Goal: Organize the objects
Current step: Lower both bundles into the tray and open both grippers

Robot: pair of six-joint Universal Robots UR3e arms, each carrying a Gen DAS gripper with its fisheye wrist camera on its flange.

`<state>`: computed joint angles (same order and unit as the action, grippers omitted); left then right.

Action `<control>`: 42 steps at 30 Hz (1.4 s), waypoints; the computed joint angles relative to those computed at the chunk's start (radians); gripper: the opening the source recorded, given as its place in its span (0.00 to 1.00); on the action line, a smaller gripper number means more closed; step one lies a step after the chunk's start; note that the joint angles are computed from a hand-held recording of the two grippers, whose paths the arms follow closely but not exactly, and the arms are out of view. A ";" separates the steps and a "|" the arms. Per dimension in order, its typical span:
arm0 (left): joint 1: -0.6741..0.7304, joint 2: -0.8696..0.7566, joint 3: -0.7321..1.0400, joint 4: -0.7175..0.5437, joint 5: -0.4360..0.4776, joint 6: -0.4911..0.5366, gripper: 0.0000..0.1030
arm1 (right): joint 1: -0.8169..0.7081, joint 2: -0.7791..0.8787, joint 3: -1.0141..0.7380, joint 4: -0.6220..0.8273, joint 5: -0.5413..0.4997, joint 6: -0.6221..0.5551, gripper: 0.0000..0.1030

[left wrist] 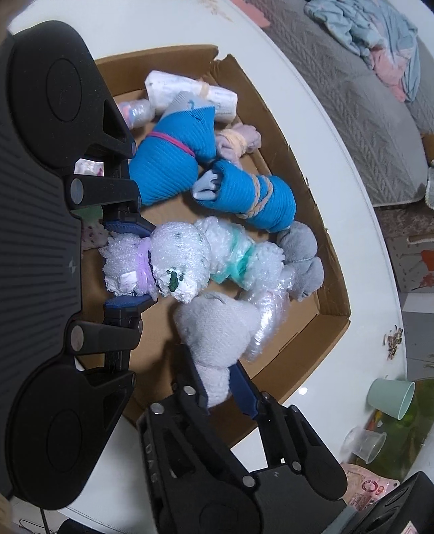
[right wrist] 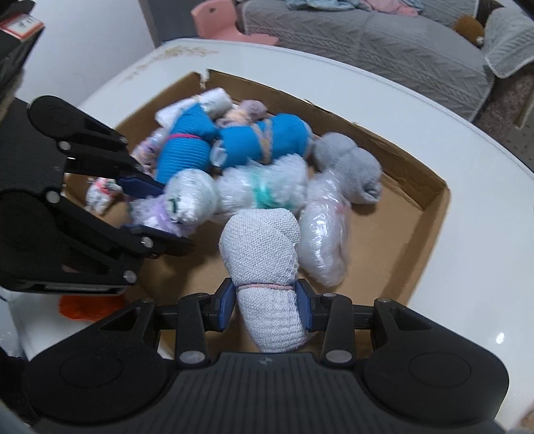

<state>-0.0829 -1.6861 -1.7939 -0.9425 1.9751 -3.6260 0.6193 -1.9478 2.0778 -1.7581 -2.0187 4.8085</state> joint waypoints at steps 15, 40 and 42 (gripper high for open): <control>0.030 -0.061 0.015 0.076 -0.079 0.037 0.41 | -0.011 -0.093 0.022 0.125 0.001 0.067 0.35; 0.061 -0.144 0.076 0.088 0.029 0.035 0.57 | -0.050 -0.137 0.062 0.119 0.000 0.067 0.39; 0.061 -0.150 0.082 0.080 0.032 0.029 0.64 | -0.048 -0.128 0.050 0.133 -0.004 0.071 0.44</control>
